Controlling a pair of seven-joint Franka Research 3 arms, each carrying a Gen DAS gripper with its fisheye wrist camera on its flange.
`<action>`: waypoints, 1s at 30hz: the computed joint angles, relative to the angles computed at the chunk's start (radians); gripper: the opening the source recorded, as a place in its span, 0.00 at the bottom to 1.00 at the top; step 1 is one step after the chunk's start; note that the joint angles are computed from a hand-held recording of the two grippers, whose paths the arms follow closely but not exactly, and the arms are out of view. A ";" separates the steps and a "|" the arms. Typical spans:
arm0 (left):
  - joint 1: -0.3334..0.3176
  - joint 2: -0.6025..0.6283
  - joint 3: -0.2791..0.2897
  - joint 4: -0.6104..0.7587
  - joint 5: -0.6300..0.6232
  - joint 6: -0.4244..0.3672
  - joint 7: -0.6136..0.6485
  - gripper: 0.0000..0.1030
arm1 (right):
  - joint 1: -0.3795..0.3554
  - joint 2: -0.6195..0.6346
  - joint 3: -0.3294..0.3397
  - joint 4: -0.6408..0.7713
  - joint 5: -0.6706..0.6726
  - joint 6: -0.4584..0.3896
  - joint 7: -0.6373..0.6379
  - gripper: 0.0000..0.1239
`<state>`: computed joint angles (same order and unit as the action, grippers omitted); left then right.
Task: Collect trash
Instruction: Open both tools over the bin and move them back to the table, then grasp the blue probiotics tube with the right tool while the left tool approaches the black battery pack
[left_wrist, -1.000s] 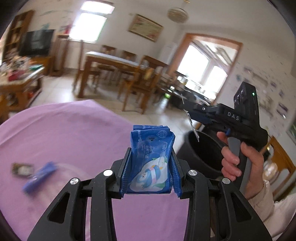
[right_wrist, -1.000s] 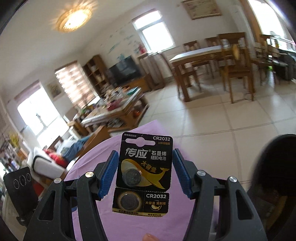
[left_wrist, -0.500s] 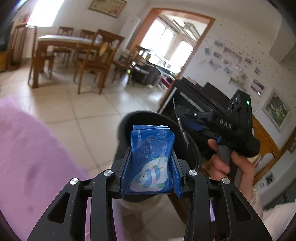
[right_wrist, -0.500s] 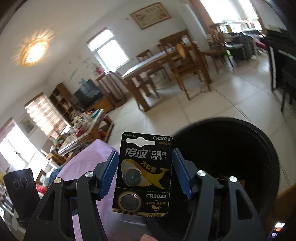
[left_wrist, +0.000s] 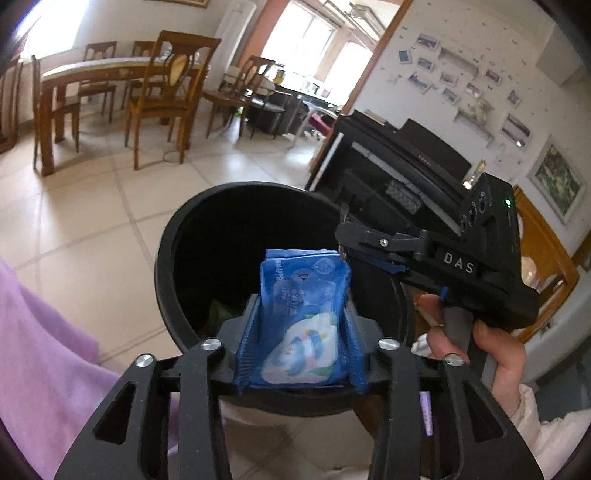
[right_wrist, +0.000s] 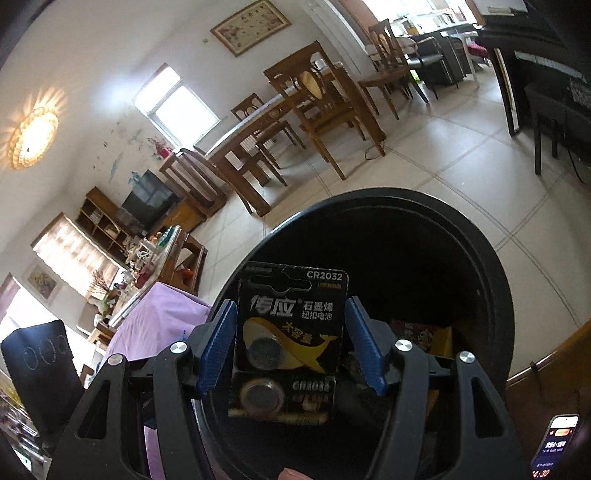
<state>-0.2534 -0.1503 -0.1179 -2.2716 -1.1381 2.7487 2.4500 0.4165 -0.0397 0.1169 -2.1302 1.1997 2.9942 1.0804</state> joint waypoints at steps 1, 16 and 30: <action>0.001 -0.006 -0.003 -0.002 0.008 0.010 -0.010 0.65 | -0.002 0.002 -0.003 0.002 0.010 -0.005 -0.003 0.52; -0.018 -0.318 0.138 -0.243 0.143 0.080 -0.127 0.83 | 0.020 0.012 0.021 0.025 -0.123 -0.017 0.080 0.70; 0.526 -0.669 0.382 -0.470 0.731 -0.074 -0.306 0.83 | 0.178 0.275 0.164 0.373 -0.565 -0.264 0.204 0.70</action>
<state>0.2729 -0.8197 0.2642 -2.7417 -0.4068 2.6744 2.1439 0.5945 0.2352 0.2805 -1.7576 0.6349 2.7300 1.2846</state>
